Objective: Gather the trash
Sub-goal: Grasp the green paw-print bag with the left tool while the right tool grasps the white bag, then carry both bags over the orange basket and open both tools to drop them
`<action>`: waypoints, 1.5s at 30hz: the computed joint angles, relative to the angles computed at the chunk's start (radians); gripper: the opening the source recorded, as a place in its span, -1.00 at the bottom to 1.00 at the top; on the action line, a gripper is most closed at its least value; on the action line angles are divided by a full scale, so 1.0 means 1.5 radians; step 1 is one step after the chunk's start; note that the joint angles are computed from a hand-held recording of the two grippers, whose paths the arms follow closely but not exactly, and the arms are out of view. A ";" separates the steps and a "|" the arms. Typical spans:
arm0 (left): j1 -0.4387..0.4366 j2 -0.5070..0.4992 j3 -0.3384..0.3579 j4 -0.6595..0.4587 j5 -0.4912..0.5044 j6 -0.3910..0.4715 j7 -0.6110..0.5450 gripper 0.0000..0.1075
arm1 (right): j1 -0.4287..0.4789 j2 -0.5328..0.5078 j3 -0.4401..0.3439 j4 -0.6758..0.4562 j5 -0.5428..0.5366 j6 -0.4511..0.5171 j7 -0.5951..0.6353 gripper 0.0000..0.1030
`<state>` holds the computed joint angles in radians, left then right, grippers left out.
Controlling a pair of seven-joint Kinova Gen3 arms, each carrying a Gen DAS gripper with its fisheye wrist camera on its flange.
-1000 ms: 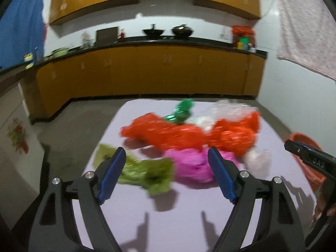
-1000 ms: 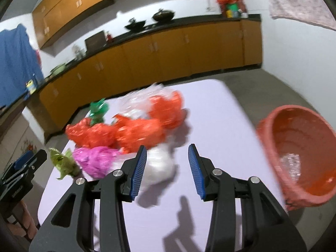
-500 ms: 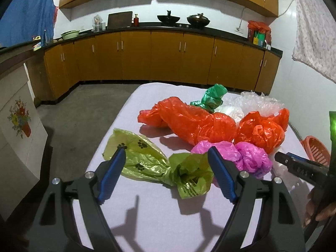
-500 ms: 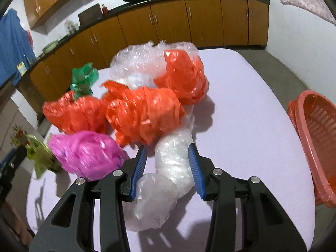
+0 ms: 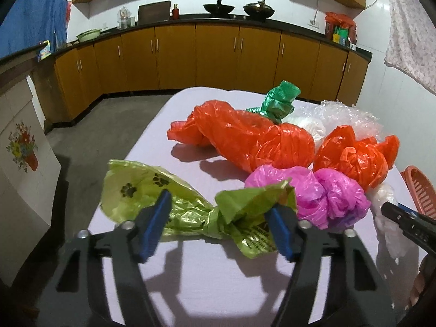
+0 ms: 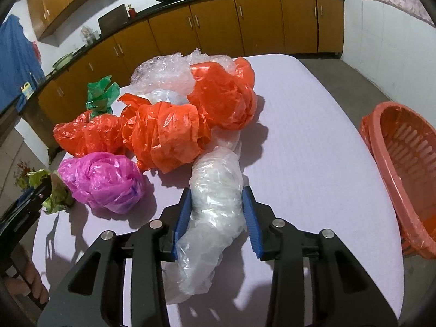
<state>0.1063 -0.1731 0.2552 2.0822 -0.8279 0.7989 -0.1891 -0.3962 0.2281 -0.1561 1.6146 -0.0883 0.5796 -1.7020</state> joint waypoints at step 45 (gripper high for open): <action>-0.149 -0.174 0.123 -0.017 0.194 -0.079 -0.220 -0.91 | 0.096 -0.143 0.014 0.114 -0.327 0.037 0.344 -0.49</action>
